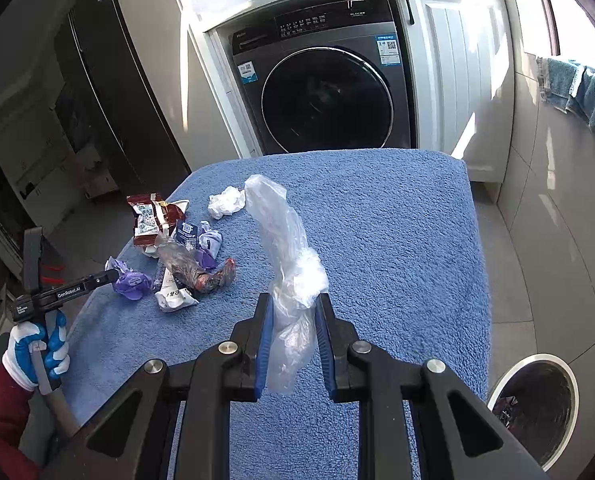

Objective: Collect trash
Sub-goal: 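Carry both items to the trash bin and open both tools to drop them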

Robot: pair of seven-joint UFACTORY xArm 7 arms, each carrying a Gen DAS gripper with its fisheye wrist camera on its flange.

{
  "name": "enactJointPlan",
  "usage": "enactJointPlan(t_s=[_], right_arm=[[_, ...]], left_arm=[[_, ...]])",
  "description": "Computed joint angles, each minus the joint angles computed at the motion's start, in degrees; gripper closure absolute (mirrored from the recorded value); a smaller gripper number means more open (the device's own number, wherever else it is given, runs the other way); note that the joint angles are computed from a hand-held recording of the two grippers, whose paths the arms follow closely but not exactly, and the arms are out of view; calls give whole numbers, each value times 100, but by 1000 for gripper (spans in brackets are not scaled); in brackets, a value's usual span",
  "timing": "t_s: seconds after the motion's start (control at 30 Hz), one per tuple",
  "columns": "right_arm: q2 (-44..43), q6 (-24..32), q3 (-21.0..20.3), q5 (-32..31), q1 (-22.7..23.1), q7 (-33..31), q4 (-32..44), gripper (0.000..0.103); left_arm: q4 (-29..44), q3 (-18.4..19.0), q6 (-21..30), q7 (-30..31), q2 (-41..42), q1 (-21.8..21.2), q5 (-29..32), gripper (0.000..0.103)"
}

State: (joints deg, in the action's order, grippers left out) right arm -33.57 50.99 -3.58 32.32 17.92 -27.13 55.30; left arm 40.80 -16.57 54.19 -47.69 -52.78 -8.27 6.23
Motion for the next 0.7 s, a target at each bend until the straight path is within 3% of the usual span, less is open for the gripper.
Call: enactJointPlan(t_s=[0.17, 0.33, 0.57, 0.7], right_arm=[[-192, 31, -321, 126, -62, -366, -237, 83], [-369, 123, -770, 265, -322, -730, -409, 83], [-409, 194, -1333, 66, -1044, -1058, -460, 83], [-183, 244, -1595, -127, -1519, -1183, -432, 83]], left_arm=[[647, -272, 319, -147, 208, 45, 53, 94], [1627, -666, 174, -221, 1051, 0, 165, 94], [3584, -1341, -460, -132, 3499, -363, 746, 94], [5231, -1770, -365, -18, 5451, -880, 1452, 94]])
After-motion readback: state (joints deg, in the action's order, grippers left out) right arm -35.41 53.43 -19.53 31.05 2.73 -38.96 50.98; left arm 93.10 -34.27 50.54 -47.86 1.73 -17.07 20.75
